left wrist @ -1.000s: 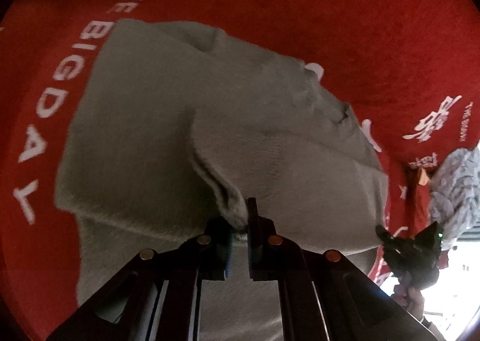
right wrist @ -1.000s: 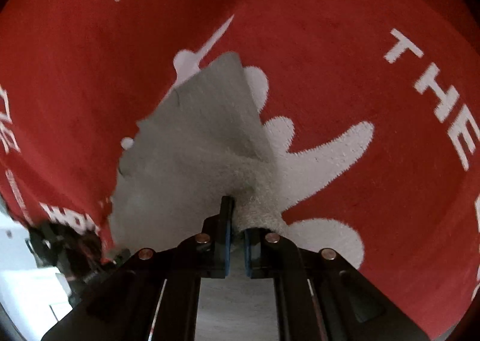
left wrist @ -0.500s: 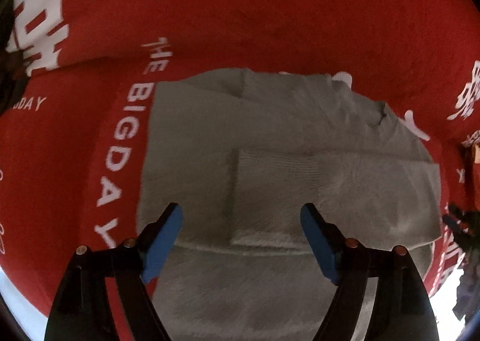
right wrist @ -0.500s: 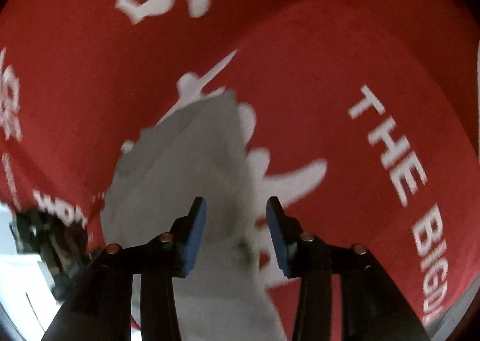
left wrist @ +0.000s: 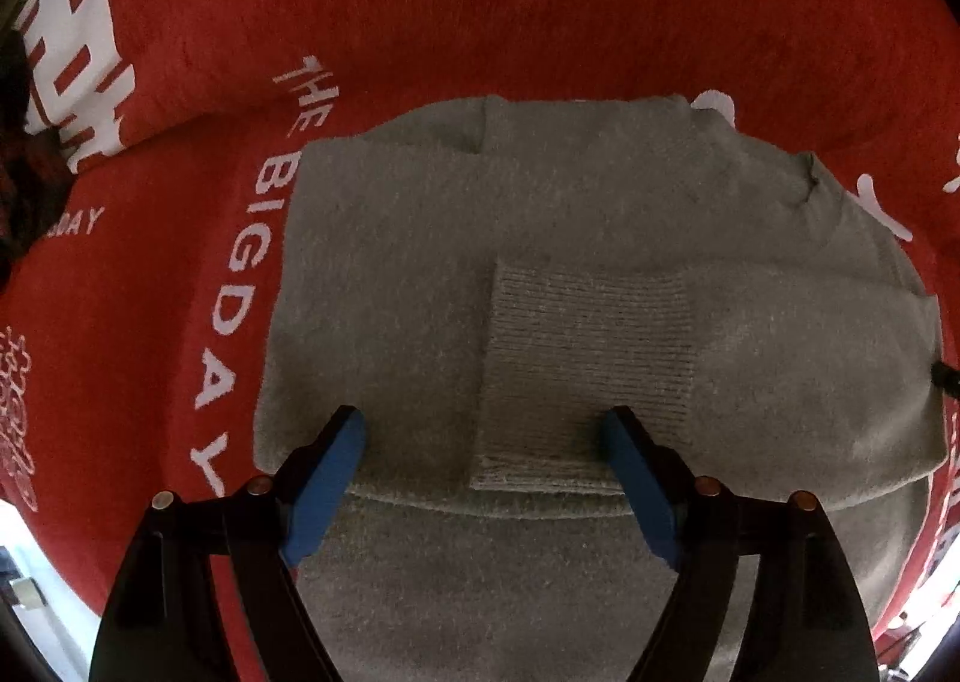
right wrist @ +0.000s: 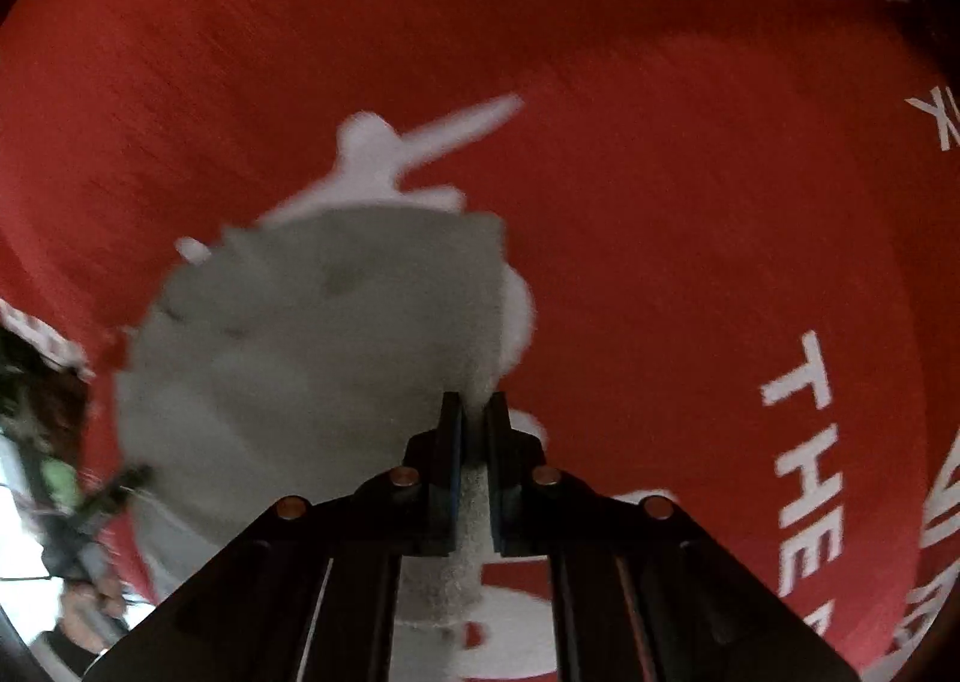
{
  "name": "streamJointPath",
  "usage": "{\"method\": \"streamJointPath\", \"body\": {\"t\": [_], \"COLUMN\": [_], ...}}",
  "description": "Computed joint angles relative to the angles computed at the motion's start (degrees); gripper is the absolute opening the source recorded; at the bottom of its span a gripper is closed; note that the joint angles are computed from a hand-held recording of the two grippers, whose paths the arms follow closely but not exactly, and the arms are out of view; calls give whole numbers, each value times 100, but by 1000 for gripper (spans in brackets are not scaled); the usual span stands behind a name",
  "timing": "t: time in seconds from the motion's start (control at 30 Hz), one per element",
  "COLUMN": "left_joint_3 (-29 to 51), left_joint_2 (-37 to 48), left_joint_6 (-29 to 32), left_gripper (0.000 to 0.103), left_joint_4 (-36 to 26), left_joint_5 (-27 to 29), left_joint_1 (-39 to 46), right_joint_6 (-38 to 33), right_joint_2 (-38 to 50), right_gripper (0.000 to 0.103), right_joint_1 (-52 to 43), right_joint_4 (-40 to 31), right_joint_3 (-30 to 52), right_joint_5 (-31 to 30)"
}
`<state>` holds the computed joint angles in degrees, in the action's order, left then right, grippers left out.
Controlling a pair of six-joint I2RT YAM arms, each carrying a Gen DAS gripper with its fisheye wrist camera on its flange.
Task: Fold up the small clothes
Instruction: 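Open the right gripper and withdraw from the folded side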
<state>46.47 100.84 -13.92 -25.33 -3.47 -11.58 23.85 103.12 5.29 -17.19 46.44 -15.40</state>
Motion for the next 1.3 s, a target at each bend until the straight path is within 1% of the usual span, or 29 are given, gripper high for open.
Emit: {"method": "streamJointPath", "body": {"t": [0.07, 0.17, 0.27, 0.33, 0.4, 0.43, 0.5, 0.53, 0.57, 0.6, 0.73, 0.77, 0.83, 0.93, 1.0, 1.07, 1.1, 1.13, 1.23, 1.3], "left_joint_3": [24, 52, 54, 51, 34, -40, -208, -271, -285, -314, -405, -426, -482, -580, -562, -527, -500, -474, -417, -398], "left_joint_2": [-116, -346, -470, -357, -205, -133, -215, -320, -376, -465, -671, -703, -833, -1139, -1252, -1348, -1373, -1407, -1396, -1332], "left_joint_6": [87, 174, 226, 229, 151, 160, 194, 229, 280, 357, 497, 490, 389, 277, 187, 127, -68, -91, -167, -142], "left_gripper": [83, 83, 83, 83, 83, 83, 83, 83, 83, 83, 83, 83, 83, 83, 83, 83, 83, 83, 83, 83], "left_joint_4": [-149, -319, -356, -344, -251, -168, -27, -50, -110, -179, -504, -565, -705, -911, -1064, -1216, -1274, -1345, -1468, -1426], "left_joint_5": [-107, -72, -23, -93, -175, -258, -148, -78, -68, -82, -206, -204, -84, 46, 102, 149, 136, 152, 228, 263], "left_joint_1": [-3, 69, 136, 152, 88, 81, 183, 260, 290, 310, 195, 173, 107, 6, -126, -253, -483, -553, -661, -640], "right_joint_6": [253, 507, 453, 441, 523, 633, 735, 755, 777, 768, 697, 727, 828, 1204, 1460, 1669, 1726, 1819, 2033, 2149], "right_joint_2": [-174, -624, -1211, -1373, -1419, -1285, -974, -904, -1052, -1071, -1260, -1331, -1444, -1747, -1880, -2017, -2076, -2079, -2064, -2048], "right_gripper": [8, 8, 8, 8, 8, 8, 8, 8, 7, 7, 7, 9, 10, 10, 14, 24, 26, 31, 32, 32], "right_joint_1": [47, 63, 211, 454, 810, 1024, 1253, 1289, 1278, 1273, 1209, 1228, 1264, 1412, 1571, 1772, 1833, 1928, 2105, 2196], "right_joint_4": [-98, -483, -645, -683, -706, -629, -592, -436, -221, -228, -533, -667, -884, -966, -941, -1025, -1045, -1042, -1001, -980], "right_joint_3": [-46, -146, -350, -399, -444, -443, -481, -614, -805, -809, -821, -796, -718, -808, -862, -878, -902, -893, -872, -868], "right_joint_5": [217, 404, 177, 112, 129, 181, 268, 276, 291, 279, 232, 250, 310, 234, 162, 137, 129, 132, 68, 22]}}
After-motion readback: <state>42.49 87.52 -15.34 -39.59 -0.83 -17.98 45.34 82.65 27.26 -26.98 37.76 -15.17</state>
